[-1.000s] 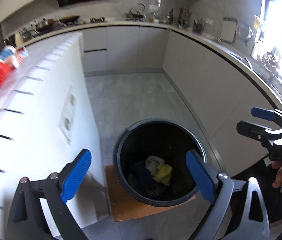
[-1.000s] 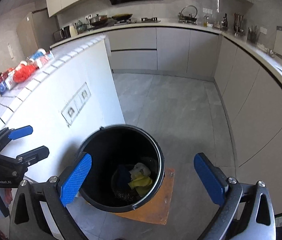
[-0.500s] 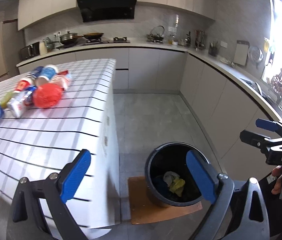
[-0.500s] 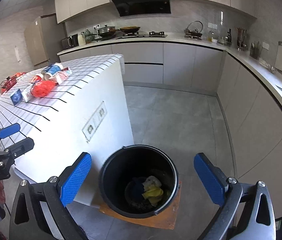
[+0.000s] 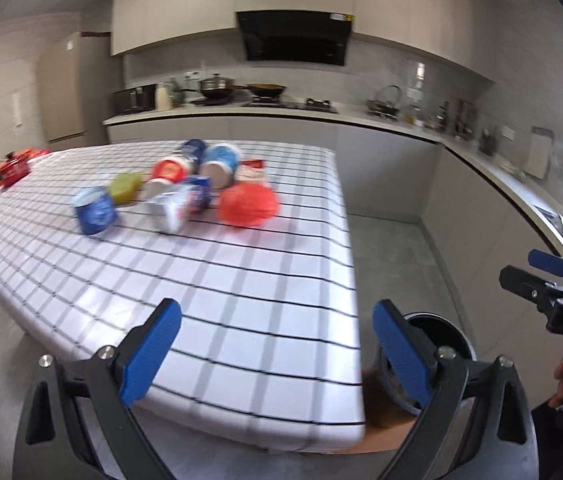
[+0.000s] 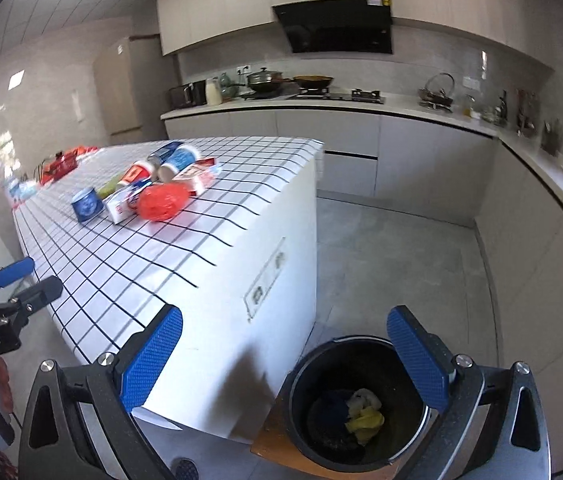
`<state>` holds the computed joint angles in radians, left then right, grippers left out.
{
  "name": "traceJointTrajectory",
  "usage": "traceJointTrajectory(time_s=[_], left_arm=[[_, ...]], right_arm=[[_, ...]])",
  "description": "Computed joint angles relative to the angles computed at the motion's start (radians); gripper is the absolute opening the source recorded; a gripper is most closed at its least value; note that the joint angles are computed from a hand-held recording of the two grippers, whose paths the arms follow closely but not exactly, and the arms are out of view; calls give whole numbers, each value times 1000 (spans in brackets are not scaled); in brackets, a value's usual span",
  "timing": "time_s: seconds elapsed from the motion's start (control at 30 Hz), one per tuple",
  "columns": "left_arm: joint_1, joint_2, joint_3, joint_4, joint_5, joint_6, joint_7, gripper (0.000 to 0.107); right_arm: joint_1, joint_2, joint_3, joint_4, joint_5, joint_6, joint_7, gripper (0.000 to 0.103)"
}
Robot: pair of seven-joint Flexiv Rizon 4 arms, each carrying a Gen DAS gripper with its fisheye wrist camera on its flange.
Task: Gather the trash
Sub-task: 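Move both open tools back toward the remaining items on the table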
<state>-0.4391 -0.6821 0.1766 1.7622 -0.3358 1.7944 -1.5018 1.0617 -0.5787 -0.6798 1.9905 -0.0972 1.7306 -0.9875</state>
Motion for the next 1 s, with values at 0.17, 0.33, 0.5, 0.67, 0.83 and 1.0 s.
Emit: traceJointTrajectory(time_s=[0.17,0.33,0.5,0.67,0.83,1.0], left_arm=[[64,28,-19,52,13,38,6,97],[229,56,-138,88,59,67,24,97],[358,67,-209,101,102,73,39,97],[504,59,-314,90,170,70,54,97],[594,27,-373,42,204,39,77,97],[688,-33,-460,-29,231,-13,135,97]], right_arm=[[20,-17,8,-80,-63,-105,54,103],[23,-51,26,-170,-132,-168,137,103],[-10,-91,86,-280,-201,-231,193,103],[-53,-138,149,-393,-261,-297,244,103],[-111,-200,222,-529,-309,-382,287,103],[-172,-264,302,-664,-353,-466,311,103]])
